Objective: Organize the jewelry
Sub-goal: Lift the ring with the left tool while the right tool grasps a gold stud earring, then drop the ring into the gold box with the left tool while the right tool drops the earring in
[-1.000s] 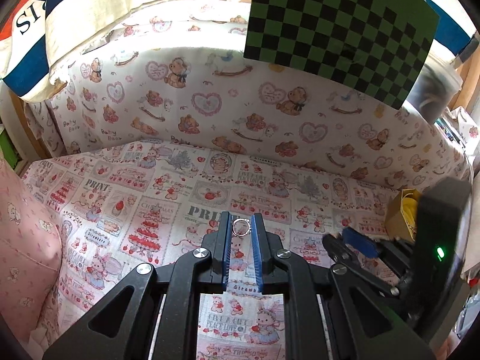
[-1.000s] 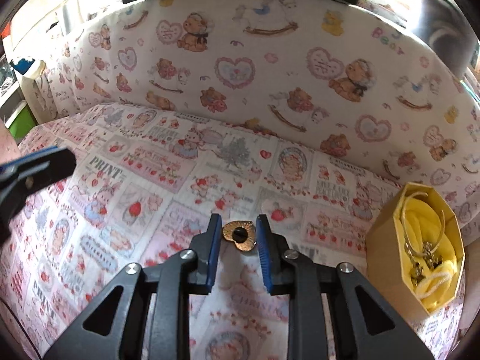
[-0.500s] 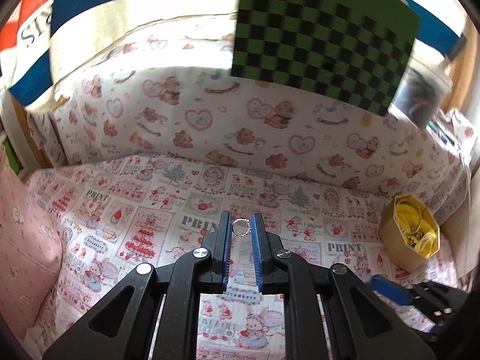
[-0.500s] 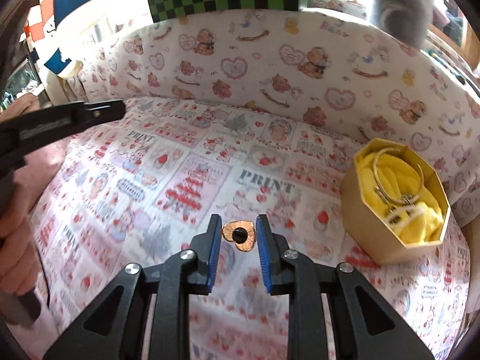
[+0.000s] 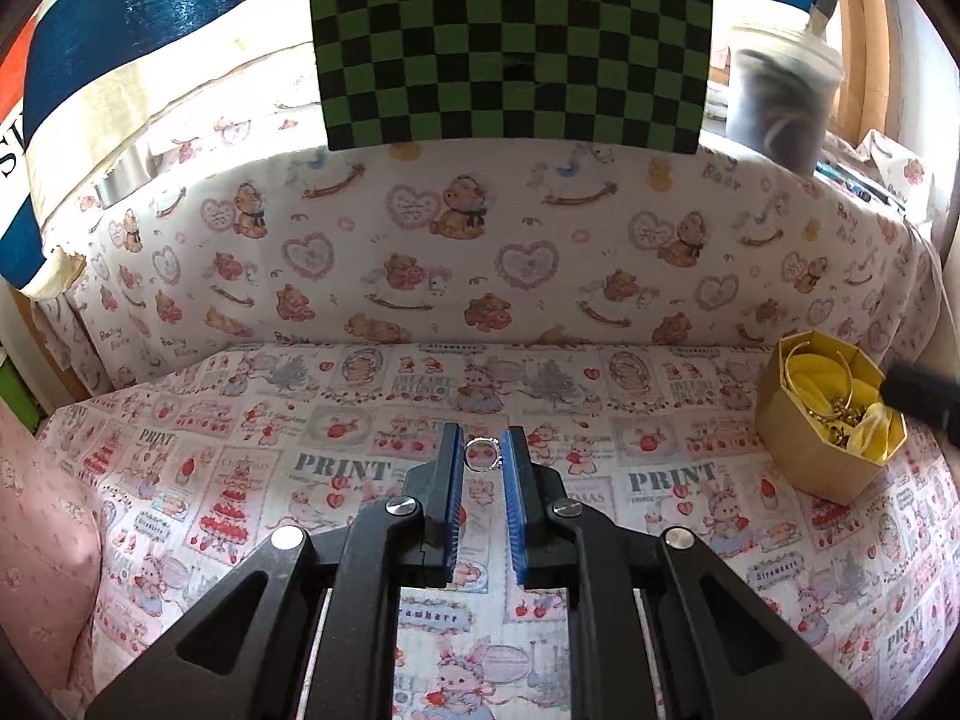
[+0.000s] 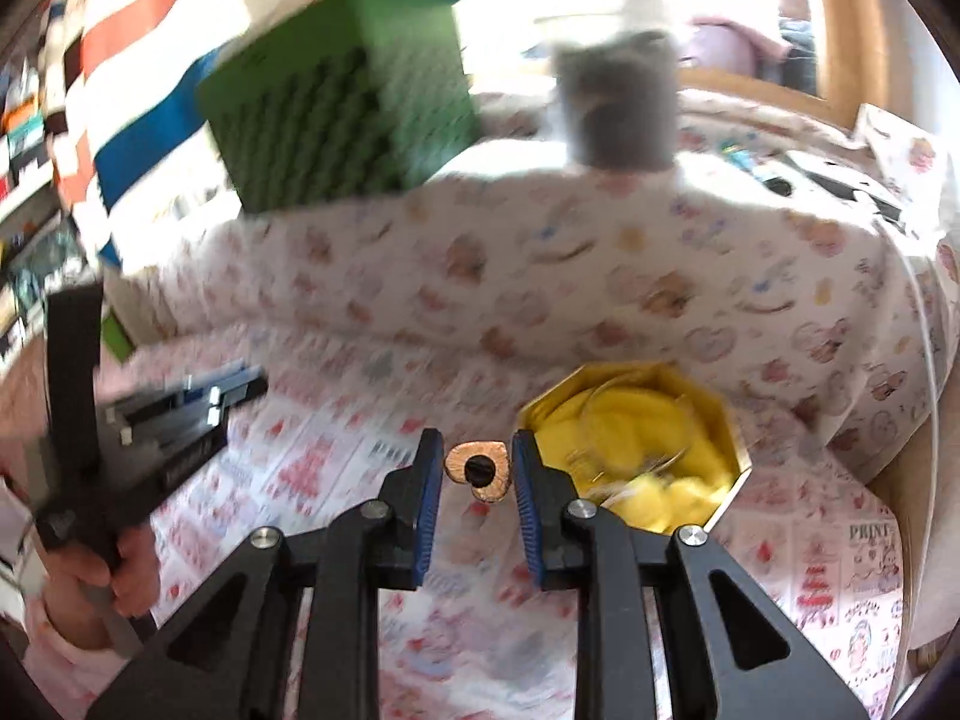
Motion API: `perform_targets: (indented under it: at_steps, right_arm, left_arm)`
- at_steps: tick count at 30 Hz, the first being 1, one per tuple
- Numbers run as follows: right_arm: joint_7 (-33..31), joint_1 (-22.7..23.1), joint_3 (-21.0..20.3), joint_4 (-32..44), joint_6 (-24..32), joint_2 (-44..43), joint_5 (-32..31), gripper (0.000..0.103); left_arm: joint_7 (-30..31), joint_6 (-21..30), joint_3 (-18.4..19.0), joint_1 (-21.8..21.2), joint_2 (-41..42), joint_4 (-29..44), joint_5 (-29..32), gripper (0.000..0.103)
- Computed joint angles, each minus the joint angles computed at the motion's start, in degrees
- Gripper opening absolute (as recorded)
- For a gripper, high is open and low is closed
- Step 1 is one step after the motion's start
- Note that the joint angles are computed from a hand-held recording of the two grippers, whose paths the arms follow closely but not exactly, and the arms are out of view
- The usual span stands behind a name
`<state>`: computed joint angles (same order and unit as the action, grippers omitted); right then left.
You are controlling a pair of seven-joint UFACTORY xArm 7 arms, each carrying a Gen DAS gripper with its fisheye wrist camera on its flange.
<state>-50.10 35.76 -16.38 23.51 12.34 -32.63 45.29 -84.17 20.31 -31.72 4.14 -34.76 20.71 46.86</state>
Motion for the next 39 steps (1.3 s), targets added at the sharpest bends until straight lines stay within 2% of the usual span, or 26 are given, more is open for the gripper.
perform_targets:
  at_steps: [3,6,9,13,17,19,21,23,25,27,30,33,36,39]
  right_arm:
    - [-3.5,2.9,-5.0,2.4,-1.8,2.8,4.0,0.022]
    - [-6.2,3.2,-7.0,4.7,-1.1,6.2,7.5,0.022]
    - [-8.9,2.1,-6.9,7.0,-1.0,10.5,10.6,0.022]
    - [-10.5,-0.3,-6.9,9.7,3.5,13.5,14.1,0.022]
    - [-14.9,-1.8,-7.5,10.8,7.3,14.2,19.5,0.024]
    - [-16.5,-3.2,-8.2,11.3,10.6,13.5,21.9,0.030]
    - [-19.6,-4.2,-7.0,10.7,8.4,12.5,24.7,0.037]
    - [-20.1,-5.9,-5.1,10.3,6.5,12.2,24.9,0.037]
    - [-20.1,-7.8,-4.5,10.2,7.4,11.9,25.6,0.038]
    - [-20.0,-9.8,-4.4,10.2,9.1,11.7,26.3,0.040]
    - [-19.7,-12.2,-3.2,10.5,10.8,13.0,26.8,0.043]
    - [-19.5,-13.9,-1.0,10.9,10.4,15.0,28.2,0.043]
    - [-18.9,-16.4,0.1,11.4,12.4,15.8,28.5,0.043]
    - [-18.8,-18.6,1.7,11.5,13.6,16.1,29.0,0.046]
  left_arm:
    - [0.3,-1.8,0.8,-0.6,0.7,-0.2,-0.4,0.012]
    - [-0.6,-1.6,-0.8,0.5,0.4,-0.1,-0.1,0.012]
    - [-2.4,-0.4,-2.8,2.2,0.7,0.5,1.5,0.012]
    - [-3.4,-1.5,-2.1,2.3,0.7,0.1,3.2,0.012]
    - [-3.5,-1.7,-1.4,0.1,-1.5,-0.7,2.7,0.012]
    - [-3.3,-3.0,-1.4,-0.9,-3.1,-1.4,1.7,0.012]
    - [-2.7,-2.2,-2.9,-1.3,-4.0,-0.7,0.6,0.012]
    - [-1.5,-3.8,-3.1,-1.4,-3.5,0.3,-0.1,0.012]
    - [0.3,-5.6,-3.1,-1.3,-1.2,2.3,-1.6,0.012]
    - [1.4,-5.6,-4.9,0.2,1.8,5.5,-2.2,0.012]
    - [0.3,-2.5,-10.2,4.4,7.6,11.6,0.8,0.012]
    - [-2.7,-4.9,-10.6,5.7,14.3,15.8,5.2,0.012]
    - [-8.0,-2.7,-13.6,7.9,19.9,20.6,12.1,0.012]
    - [-13.0,-5.4,-13.1,8.2,25.1,23.3,17.3,0.012]
